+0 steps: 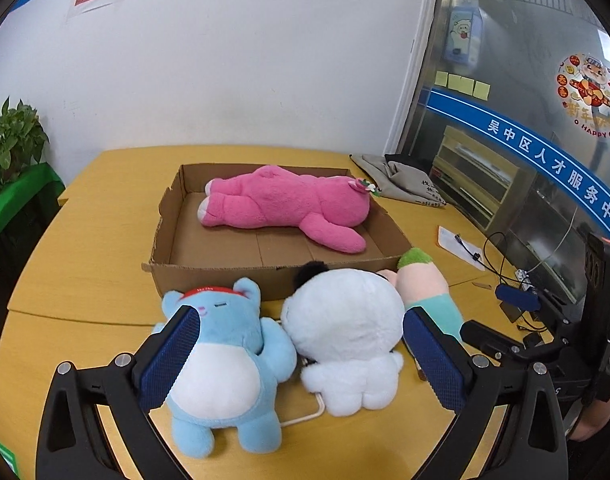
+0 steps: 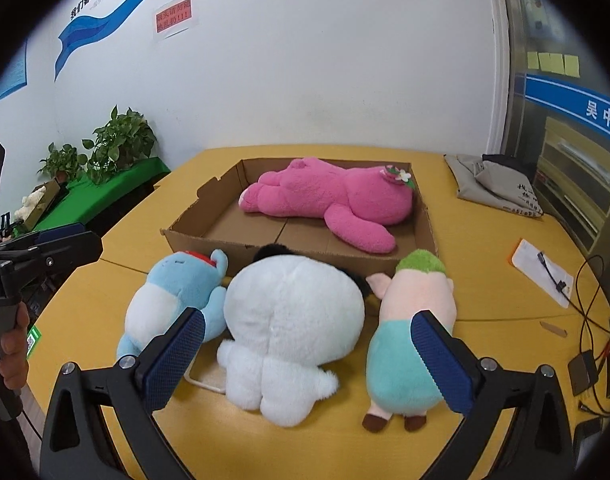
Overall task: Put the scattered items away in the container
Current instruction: 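Move both open tools to the light blue bear with red headband, then close both tools on the light blue bear's sides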
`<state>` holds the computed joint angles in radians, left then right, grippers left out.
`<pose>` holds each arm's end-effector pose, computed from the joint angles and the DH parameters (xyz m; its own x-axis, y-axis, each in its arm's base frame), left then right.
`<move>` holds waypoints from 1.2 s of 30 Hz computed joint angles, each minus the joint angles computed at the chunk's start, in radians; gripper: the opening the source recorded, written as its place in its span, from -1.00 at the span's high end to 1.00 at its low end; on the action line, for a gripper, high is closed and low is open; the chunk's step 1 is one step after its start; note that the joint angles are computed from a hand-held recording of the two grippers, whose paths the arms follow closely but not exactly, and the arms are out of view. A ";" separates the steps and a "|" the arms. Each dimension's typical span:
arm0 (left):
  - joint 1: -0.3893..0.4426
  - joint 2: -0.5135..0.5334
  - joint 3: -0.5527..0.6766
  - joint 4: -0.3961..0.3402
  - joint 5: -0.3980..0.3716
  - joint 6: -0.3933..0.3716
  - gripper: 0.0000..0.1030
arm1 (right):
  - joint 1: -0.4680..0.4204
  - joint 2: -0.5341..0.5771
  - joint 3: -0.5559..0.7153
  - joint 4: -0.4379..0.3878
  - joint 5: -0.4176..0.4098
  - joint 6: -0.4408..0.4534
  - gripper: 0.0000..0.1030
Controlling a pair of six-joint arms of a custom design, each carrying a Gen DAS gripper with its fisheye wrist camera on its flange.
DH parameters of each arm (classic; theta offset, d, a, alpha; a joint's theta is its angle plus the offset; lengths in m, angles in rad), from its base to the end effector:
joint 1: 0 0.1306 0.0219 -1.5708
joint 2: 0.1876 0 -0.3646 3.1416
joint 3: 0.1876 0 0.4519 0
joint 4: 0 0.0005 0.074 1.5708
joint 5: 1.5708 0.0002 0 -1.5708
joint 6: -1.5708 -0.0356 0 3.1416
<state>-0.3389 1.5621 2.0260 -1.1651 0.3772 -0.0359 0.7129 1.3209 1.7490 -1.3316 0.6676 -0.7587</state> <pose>0.5355 -0.2032 0.6223 -0.5874 0.2425 -0.7721 0.5960 0.7750 -0.2100 0.3727 0.2925 0.6019 -0.5852 0.2083 -0.7837 0.2464 0.9664 0.0728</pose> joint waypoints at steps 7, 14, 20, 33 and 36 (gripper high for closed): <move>-0.009 -0.018 -0.060 0.003 0.027 0.019 -1.00 | 0.004 -0.017 -0.051 -0.001 -0.033 -0.039 -1.00; 0.003 0.028 -0.034 -0.033 0.026 0.023 -1.00 | -0.023 0.006 -0.059 0.017 -0.092 -0.024 -1.00; 0.027 0.062 -0.002 -0.060 0.049 -0.017 -1.00 | -0.036 0.022 -0.063 0.071 -0.148 0.015 -1.00; 0.129 0.262 0.172 -0.231 0.161 -0.163 -1.00 | -0.003 0.194 -0.006 0.258 -0.411 -0.006 -1.00; 0.158 0.296 0.184 -0.257 0.196 -0.182 -1.00 | -0.012 0.235 0.009 0.308 -0.452 -0.026 -1.00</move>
<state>-0.1813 1.8577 2.2102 -1.4226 0.5730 -0.2175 0.7004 1.5557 1.7579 -1.0236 0.2156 -0.7848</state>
